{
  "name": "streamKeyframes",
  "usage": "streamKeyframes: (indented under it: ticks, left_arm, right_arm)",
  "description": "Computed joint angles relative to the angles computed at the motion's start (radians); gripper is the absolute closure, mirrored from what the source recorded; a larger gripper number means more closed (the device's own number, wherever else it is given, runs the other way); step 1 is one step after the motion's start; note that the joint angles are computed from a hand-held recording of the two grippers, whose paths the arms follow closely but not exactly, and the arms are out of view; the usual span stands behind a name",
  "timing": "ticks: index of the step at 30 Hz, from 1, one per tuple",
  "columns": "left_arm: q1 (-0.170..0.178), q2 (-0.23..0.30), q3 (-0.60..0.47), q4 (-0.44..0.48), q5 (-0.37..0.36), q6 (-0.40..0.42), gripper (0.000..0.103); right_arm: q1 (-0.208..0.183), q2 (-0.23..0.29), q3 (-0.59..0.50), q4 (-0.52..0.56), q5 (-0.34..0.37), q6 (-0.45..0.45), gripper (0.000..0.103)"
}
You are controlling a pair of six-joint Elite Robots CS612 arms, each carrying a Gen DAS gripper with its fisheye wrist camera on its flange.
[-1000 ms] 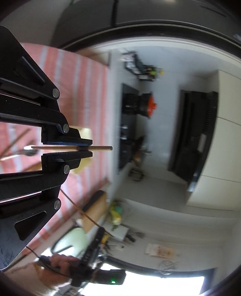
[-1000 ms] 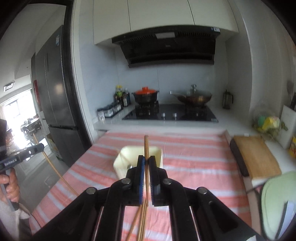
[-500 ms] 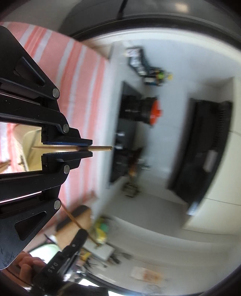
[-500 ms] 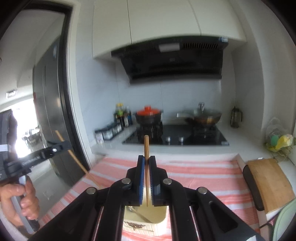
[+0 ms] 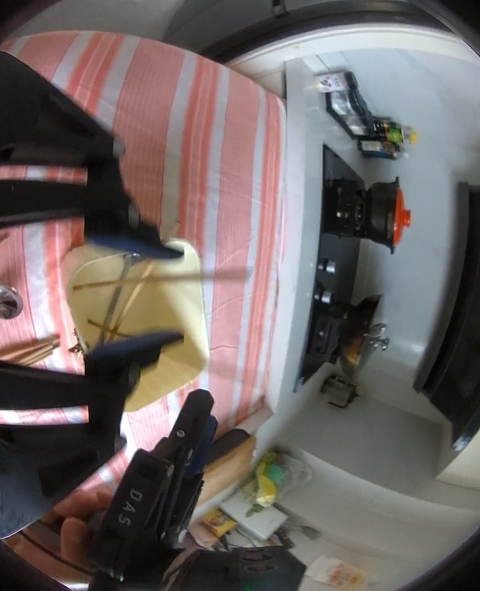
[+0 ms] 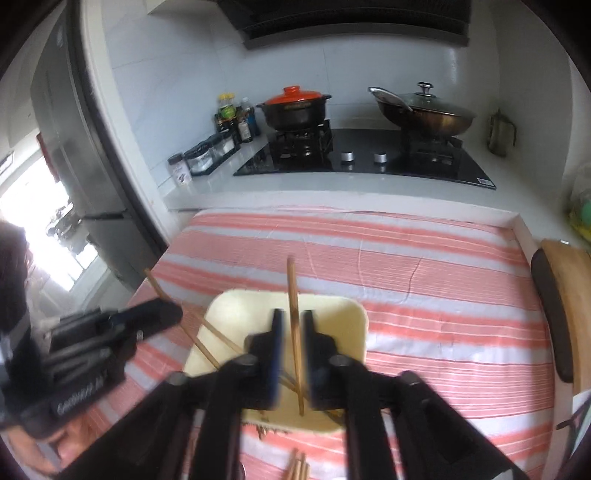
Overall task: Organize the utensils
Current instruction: 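Withdraw the open right tool back over the table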
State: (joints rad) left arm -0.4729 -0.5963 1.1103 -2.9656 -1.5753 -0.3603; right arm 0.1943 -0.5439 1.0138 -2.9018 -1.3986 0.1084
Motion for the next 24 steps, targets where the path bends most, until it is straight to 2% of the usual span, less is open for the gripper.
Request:
streamKeyframes:
  ticks: [2, 3, 4, 7, 10, 13, 15, 17, 19, 22, 24]
  left_arm:
    - [0.004, -0.032, 0.049, -0.027, -0.011, 0.014, 0.05]
    - [0.005, -0.062, 0.098, -0.04, -0.008, 0.036, 0.044]
    - [0.006, -0.08, 0.125, -0.043, -0.004, 0.054, 0.034]
    - [0.0, -0.156, 0.269, -0.067, 0.046, 0.15, 0.016]
    - [-0.009, -0.212, 0.411, -0.072, 0.106, 0.195, 0.015]
    - [-0.017, -0.229, 0.516, -0.098, 0.127, 0.15, 0.015]
    - [-0.026, -0.225, 0.582, -0.134, 0.12, 0.067, 0.015]
    - [-0.033, -0.211, 0.616, -0.167, 0.091, -0.009, 0.015]
    - [-0.046, -0.196, 0.634, -0.181, 0.104, -0.057, 0.015]
    - [-0.067, -0.175, 0.633, -0.173, 0.142, -0.085, 0.015]
    - [-0.077, -0.161, 0.623, -0.174, 0.173, -0.084, 0.015]
  right_arm:
    - [-0.001, -0.016, 0.041, -0.078, 0.007, 0.026, 0.055]
    - [0.0, -0.03, 0.066, -0.112, 0.006, 0.021, 0.055]
    - [0.0, -0.05, 0.1, -0.148, 0.004, 0.008, 0.055]
    - [0.001, -0.113, 0.218, -0.248, -0.015, -0.058, 0.054]
    - [0.003, -0.174, 0.36, -0.326, -0.059, -0.156, 0.049]
    - [0.006, -0.204, 0.49, -0.408, -0.13, -0.208, 0.049]
    - [0.007, -0.206, 0.566, -0.458, -0.174, -0.198, 0.049]
    - [0.006, -0.199, 0.635, -0.492, -0.198, -0.144, 0.049]
    - [0.007, -0.186, 0.681, -0.498, -0.227, -0.085, 0.049]
    - [0.009, -0.169, 0.72, -0.481, -0.271, -0.021, 0.049]
    - [0.008, -0.161, 0.74, -0.491, -0.273, 0.02, 0.049]
